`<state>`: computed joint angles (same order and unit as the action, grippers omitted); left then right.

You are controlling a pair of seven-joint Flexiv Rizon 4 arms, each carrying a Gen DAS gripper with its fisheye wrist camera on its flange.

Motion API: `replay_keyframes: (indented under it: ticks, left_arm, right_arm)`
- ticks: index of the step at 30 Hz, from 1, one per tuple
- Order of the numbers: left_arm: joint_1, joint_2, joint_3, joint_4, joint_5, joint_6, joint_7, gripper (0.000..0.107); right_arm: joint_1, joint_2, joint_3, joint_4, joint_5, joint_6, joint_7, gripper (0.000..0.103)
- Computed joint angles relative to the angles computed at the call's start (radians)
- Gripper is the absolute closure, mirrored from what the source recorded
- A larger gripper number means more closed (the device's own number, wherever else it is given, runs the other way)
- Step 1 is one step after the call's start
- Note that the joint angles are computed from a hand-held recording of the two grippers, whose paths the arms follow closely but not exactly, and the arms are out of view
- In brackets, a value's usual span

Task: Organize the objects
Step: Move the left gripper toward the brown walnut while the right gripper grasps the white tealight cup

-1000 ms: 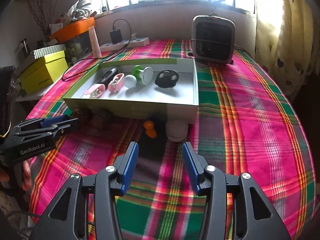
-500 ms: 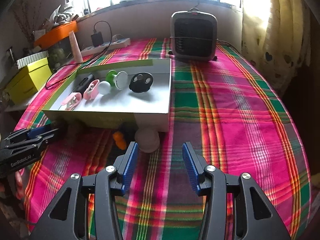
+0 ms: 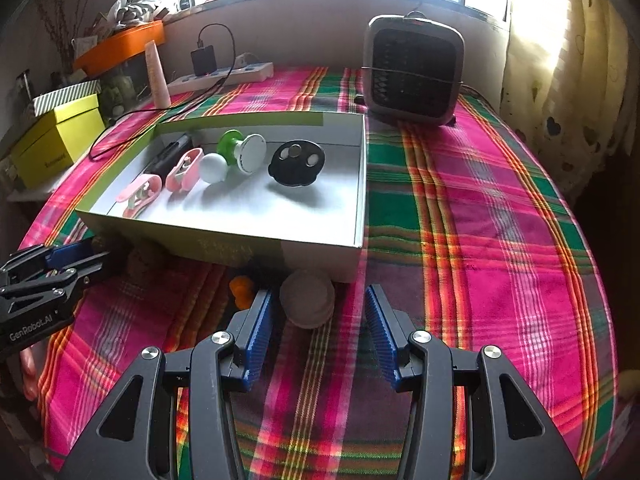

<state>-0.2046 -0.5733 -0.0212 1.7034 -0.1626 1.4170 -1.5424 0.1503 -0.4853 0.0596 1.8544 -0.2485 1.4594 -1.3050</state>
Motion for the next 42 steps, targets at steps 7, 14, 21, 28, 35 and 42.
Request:
replay_keyframes:
  ticks: [7,14,21,28,35,42]
  left_arm:
    - [0.002,-0.001,-0.003,-0.002,-0.002,-0.003,0.001,0.065]
    - [0.006,-0.003,-0.008,-0.006,-0.005,-0.004,0.003,0.065]
    - [0.013,-0.003,-0.016,-0.005,-0.011,-0.002,0.010,0.071]
    - [0.012,-0.008,-0.020,-0.011,-0.018,-0.001,0.016,0.076]
    - [0.022,-0.002,-0.037,0.006,-0.034,0.013,0.024,0.076]
    - [0.023,0.015,-0.042,0.034,-0.041,0.020,0.028,0.076]
  right_arm:
    - [-0.044,-0.014,0.062,-0.035,0.049,-0.037,-0.047,0.056]
    - [-0.053,-0.014,0.076,-0.042,0.085,-0.039,-0.074,0.059]
    - [-0.055,-0.016,0.083,-0.047,0.102,-0.042,-0.093,0.069]
    - [-0.062,-0.016,0.096,-0.053,0.123,-0.046,-0.112,0.074]
    - [-0.064,-0.011,0.102,-0.047,0.141,-0.039,-0.123,0.074]
    - [-0.062,0.005,0.098,-0.022,0.147,-0.027,-0.115,0.074]
